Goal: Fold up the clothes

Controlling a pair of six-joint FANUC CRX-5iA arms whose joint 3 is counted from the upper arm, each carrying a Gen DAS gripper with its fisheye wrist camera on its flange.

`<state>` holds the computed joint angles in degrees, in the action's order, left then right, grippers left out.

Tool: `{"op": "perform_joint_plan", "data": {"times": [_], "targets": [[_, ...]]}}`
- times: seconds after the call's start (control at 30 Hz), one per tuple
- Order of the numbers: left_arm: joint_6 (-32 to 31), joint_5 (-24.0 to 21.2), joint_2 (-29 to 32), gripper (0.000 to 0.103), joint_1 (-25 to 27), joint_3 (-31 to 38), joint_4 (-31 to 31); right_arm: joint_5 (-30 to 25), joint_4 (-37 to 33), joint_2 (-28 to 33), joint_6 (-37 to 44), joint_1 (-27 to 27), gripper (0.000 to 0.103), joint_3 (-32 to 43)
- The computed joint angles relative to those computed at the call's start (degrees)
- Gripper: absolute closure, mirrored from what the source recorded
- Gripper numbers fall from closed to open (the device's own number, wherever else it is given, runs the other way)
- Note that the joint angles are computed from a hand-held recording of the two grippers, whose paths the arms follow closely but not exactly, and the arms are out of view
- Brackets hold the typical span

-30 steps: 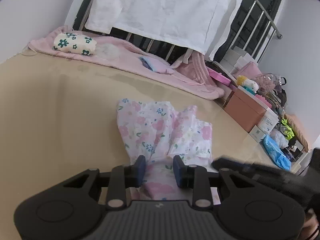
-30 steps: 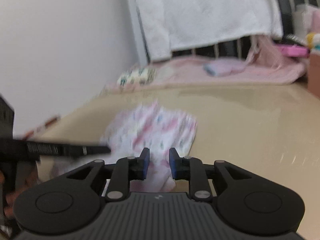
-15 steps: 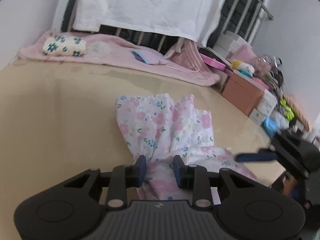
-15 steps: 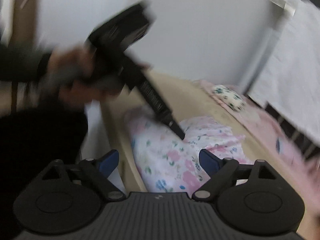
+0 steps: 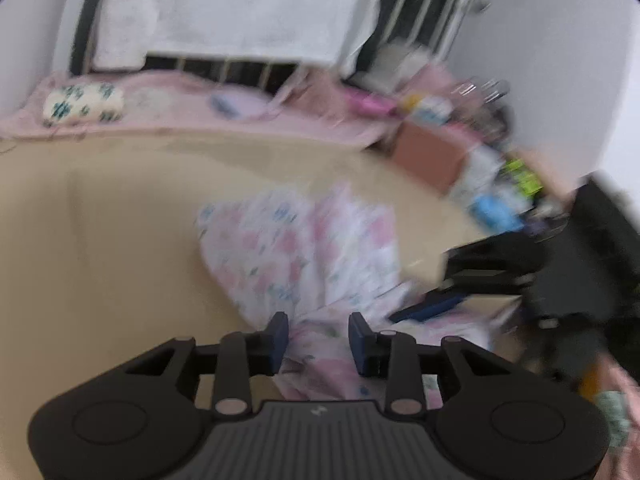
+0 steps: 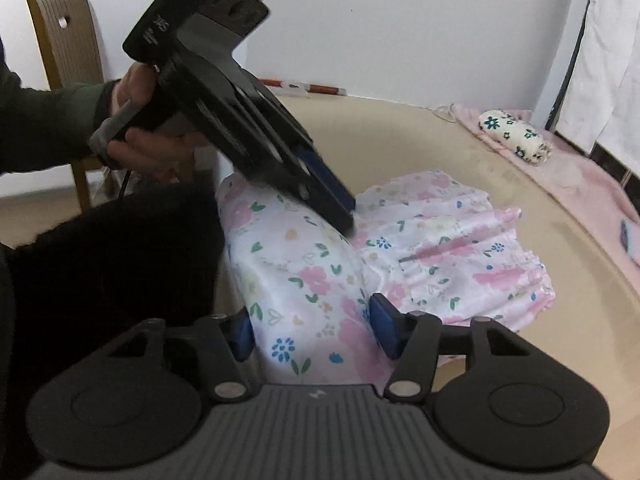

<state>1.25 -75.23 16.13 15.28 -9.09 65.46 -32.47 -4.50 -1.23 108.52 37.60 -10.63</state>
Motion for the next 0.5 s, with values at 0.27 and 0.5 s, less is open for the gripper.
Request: {"op": "perform_joint_plan", "data": {"times": [0.27, 0.5], "targets": [[-39.36, 0.69, -11.27, 0.017, 2.11, -16.24, 10.34, -17.81, -21.47, 4.6, 12.7, -9.14, 0.052, 13.87], [-65.7, 6.02, -11.45, 0.017, -0.32, -18.87, 7.9, -33.45, -28.58, 12.15, 14.0, -14.94, 0.052, 26.26]]}}
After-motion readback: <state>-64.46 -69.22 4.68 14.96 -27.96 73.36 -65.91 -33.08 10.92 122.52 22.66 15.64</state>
